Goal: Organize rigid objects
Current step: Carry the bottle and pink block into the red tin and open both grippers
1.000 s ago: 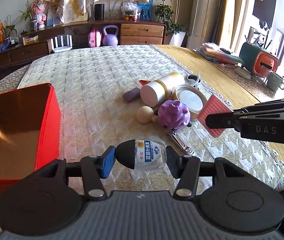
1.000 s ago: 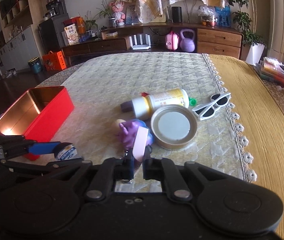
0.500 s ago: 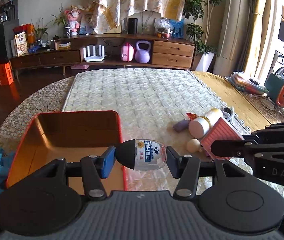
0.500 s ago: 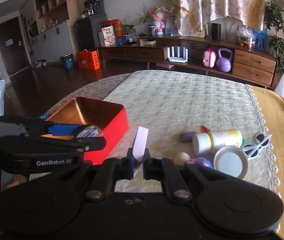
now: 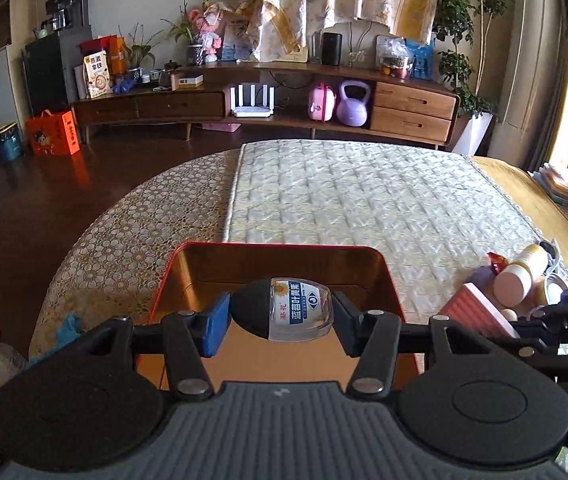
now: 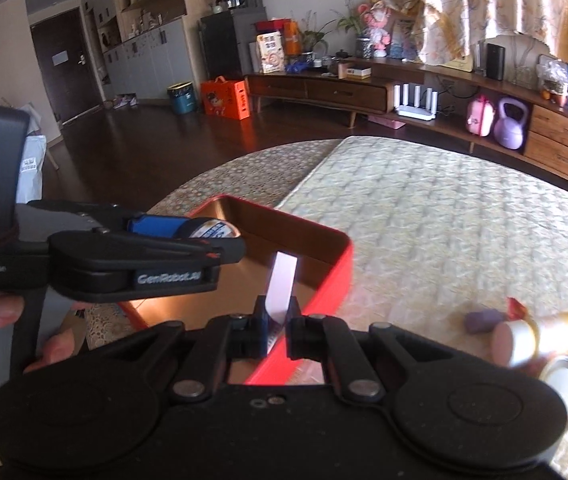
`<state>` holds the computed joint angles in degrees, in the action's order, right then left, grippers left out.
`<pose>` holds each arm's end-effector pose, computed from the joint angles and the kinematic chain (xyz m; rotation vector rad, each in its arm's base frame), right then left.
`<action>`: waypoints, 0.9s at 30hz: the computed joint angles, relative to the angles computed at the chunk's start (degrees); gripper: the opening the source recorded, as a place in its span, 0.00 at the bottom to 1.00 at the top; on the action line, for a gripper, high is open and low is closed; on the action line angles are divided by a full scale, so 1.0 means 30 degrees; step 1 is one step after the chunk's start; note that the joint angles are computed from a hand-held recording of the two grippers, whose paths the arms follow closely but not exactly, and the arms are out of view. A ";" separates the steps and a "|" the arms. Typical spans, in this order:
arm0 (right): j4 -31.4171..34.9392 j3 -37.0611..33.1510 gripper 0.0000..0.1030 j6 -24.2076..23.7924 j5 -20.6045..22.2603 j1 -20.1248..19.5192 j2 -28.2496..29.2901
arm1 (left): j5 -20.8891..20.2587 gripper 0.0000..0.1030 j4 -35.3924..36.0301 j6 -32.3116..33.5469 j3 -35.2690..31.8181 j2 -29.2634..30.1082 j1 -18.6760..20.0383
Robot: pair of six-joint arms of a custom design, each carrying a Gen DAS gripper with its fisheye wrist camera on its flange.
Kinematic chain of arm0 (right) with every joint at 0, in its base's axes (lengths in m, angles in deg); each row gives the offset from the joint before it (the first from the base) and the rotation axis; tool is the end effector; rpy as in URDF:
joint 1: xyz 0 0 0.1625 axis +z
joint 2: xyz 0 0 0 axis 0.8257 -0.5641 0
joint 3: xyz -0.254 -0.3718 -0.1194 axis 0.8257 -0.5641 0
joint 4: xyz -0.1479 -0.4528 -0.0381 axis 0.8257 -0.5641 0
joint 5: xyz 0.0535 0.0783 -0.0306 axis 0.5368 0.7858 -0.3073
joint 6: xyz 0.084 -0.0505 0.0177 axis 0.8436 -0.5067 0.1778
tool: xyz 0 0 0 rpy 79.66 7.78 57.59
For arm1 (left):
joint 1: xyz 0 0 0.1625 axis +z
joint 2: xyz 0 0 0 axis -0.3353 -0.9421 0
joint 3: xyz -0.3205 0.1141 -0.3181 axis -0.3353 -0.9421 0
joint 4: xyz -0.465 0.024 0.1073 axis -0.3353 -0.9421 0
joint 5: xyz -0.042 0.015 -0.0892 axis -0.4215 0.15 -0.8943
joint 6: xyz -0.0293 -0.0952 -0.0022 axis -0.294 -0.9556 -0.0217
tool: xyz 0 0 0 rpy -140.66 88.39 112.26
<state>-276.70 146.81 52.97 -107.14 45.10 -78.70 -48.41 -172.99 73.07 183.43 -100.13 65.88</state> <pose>0.1735 -0.4484 0.1537 0.5289 -2.3549 0.9378 -0.2288 -0.5225 0.0973 0.9208 2.3430 -0.8244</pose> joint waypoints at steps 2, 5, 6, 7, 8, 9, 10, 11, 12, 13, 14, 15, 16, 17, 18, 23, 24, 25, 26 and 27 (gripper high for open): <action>0.0571 -0.0518 0.07 0.0051 0.0076 0.0022 0.0395 | 0.0446 0.52 0.0030 0.0255 -0.0372 0.0313 0.0330; 0.1358 -0.1116 0.07 -0.0128 0.0167 0.0052 0.0929 | 0.0438 0.52 0.0577 0.0414 -0.1044 0.0631 0.0893; 0.1653 -0.1328 0.07 -0.0202 0.0120 0.0070 0.1138 | 0.0477 0.52 0.0876 0.0323 -0.1302 0.0806 0.1056; 0.1823 -0.1504 0.07 -0.0251 0.0074 0.0113 0.1359 | 0.0387 0.52 0.1263 0.0225 -0.1584 0.0905 0.1265; 0.1938 -0.1664 0.07 -0.0283 0.0014 0.0095 0.1581 | 0.0466 0.52 0.1430 0.0195 -0.1816 0.1048 0.1406; 0.2150 -0.1867 0.07 -0.0195 -0.0186 0.0085 0.1815 | 0.0638 0.52 0.1487 0.0306 -0.2017 0.1218 0.1500; 0.2371 -0.2026 0.07 -0.0105 -0.0179 0.0015 0.1964 | 0.0758 0.52 0.1569 0.0466 -0.2177 0.1365 0.1556; 0.2583 -0.2205 0.07 -0.0027 -0.0132 -0.0082 0.2123 | 0.0791 0.52 0.1597 0.0649 -0.2302 0.1469 0.1628; 0.2794 -0.2325 0.07 0.0025 -0.0094 -0.0174 0.2220 | 0.0757 0.52 0.1646 0.0783 -0.2374 0.1547 0.1710; 0.2955 -0.2444 0.07 0.0015 -0.0106 -0.0249 0.2352 | 0.0701 0.52 0.1770 0.0881 -0.2478 0.1601 0.1800; 0.3065 -0.2502 0.06 -0.0013 -0.0172 -0.0290 0.2435 | 0.0705 0.52 0.1877 0.0940 -0.2575 0.1664 0.1878; 0.3178 -0.2566 0.06 0.0018 -0.0287 -0.0318 0.2535 | 0.0746 0.52 0.2056 0.0922 -0.2666 0.1736 0.1918; 0.3332 -0.2581 0.06 0.0056 -0.0273 -0.0362 0.2561 | 0.0727 0.52 0.2190 0.0944 -0.2735 0.1785 0.1961; 0.3453 -0.2584 0.05 0.0057 -0.0244 -0.0398 0.2584 | 0.0670 0.52 0.2302 0.0963 -0.2793 0.1821 0.1998; 0.3428 -0.2629 0.05 -0.0032 -0.0319 -0.0393 0.2691 | 0.0707 0.52 0.2341 0.0995 -0.2866 0.1927 0.2026; 0.2800 -0.2402 0.12 -0.0567 -0.0680 -0.0250 0.2947 | 0.0664 0.52 0.2901 0.0908 -0.3078 0.2127 0.2109; 0.2652 -0.2356 0.14 -0.0670 -0.0778 -0.0220 0.3011 | 0.0668 0.52 0.2922 0.1033 -0.3092 0.2176 0.2106; 0.2634 -0.2267 0.15 -0.0641 -0.0786 -0.0198 0.2975 | 0.0648 0.52 0.3024 0.1111 -0.3117 0.2210 0.2111; 0.2528 -0.2171 0.16 -0.0569 -0.0834 -0.0144 0.2933 | 0.0659 0.52 0.3118 0.1100 -0.3116 0.2224 0.2094; 0.2384 -0.2086 0.18 -0.0525 -0.0877 -0.0086 0.2910 | 0.0643 0.52 0.3217 0.1075 -0.3122 0.2230 0.2075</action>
<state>-269.55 140.55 51.39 -109.77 44.84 -69.97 -46.48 -163.34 76.30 174.06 -93.44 72.11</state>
